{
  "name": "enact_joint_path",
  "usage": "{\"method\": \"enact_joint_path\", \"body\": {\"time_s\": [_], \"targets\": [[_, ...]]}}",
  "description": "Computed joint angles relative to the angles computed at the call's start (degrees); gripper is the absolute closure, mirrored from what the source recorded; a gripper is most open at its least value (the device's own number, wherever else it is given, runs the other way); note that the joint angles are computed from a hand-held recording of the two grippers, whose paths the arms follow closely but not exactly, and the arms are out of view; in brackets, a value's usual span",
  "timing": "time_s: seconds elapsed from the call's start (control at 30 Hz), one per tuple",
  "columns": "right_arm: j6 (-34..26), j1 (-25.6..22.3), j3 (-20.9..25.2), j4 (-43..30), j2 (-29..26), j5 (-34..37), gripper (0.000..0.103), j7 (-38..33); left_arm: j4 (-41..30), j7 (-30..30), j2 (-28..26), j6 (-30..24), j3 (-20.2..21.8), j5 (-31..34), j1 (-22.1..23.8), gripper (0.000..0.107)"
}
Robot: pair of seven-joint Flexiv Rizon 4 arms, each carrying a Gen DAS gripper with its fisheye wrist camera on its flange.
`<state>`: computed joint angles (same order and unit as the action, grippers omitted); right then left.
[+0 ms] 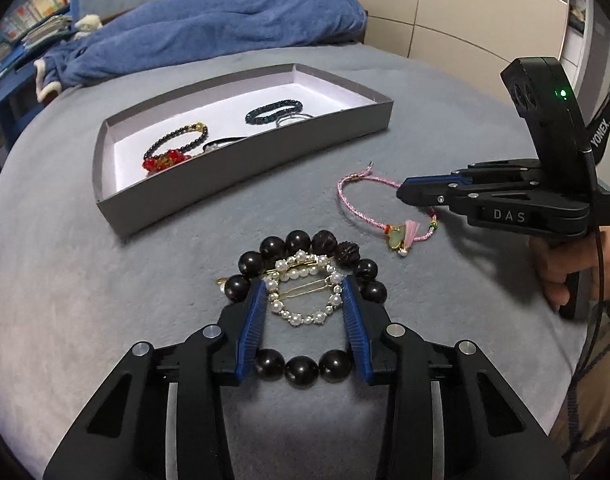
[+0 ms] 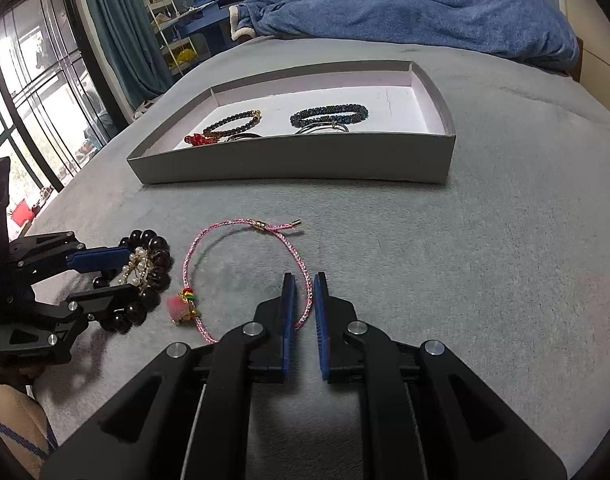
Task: Organize jewelry
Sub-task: 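Grasp the pink string bracelet with the right tool while the left grasps the pearl bracelet, then carry both bracelets over the white box and lower them inside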
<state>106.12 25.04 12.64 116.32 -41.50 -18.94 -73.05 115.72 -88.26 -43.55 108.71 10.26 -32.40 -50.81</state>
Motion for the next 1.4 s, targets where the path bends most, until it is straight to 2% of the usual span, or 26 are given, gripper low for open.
{"method": "enact_joint_path", "body": {"time_s": [0.1,0.27,0.43,0.63,0.9,0.97,1.17,1.4], "targets": [[0.22,0.34,-0.37,0.08,0.07,0.20,0.093,-0.15,0.72,-0.09,0.08,2.80,-0.49,0.49,0.10,0.067],[3.03,1.99,-1.93,0.96,0.40,1.29,0.094,-1.16,4.17,-1.81,0.69,14.16,-7.17,2.97,5.73,0.067],[3.82,2.54,-2.31,1.20,0.54,1.79,0.095,-1.63,5.85,-2.25,0.77,19.06,-11.64,1.44,9.39,0.067],[2.46,2.85,-2.39,0.90,0.58,1.84,0.093,-1.70,6.21,-0.61,0.57,21.34,-13.99,-0.15,10.72,0.067],[0.34,1.80,-1.18,0.23,0.39,0.94,0.090,-1.63,7.04,-4.59,1.61,23.76,-16.66,2.93,15.59,0.067],[0.72,0.20,0.38,0.28,0.20,0.05,0.101,-1.91,7.04,-5.16,2.18,23.72,-16.62,2.97,16.25,0.067],[5.81,1.48,-0.75,1.44,1.28,0.10,0.101,-3.81,5.54,-4.45,3.62,22.25,-15.79,2.48,17.09,0.067],[7.82,0.32,0.24,0.25,3.04,-1.72,0.101,-4.18,2.00,0.58,3.13,18.15,-13.43,-3.31,14.67,0.067]]}}
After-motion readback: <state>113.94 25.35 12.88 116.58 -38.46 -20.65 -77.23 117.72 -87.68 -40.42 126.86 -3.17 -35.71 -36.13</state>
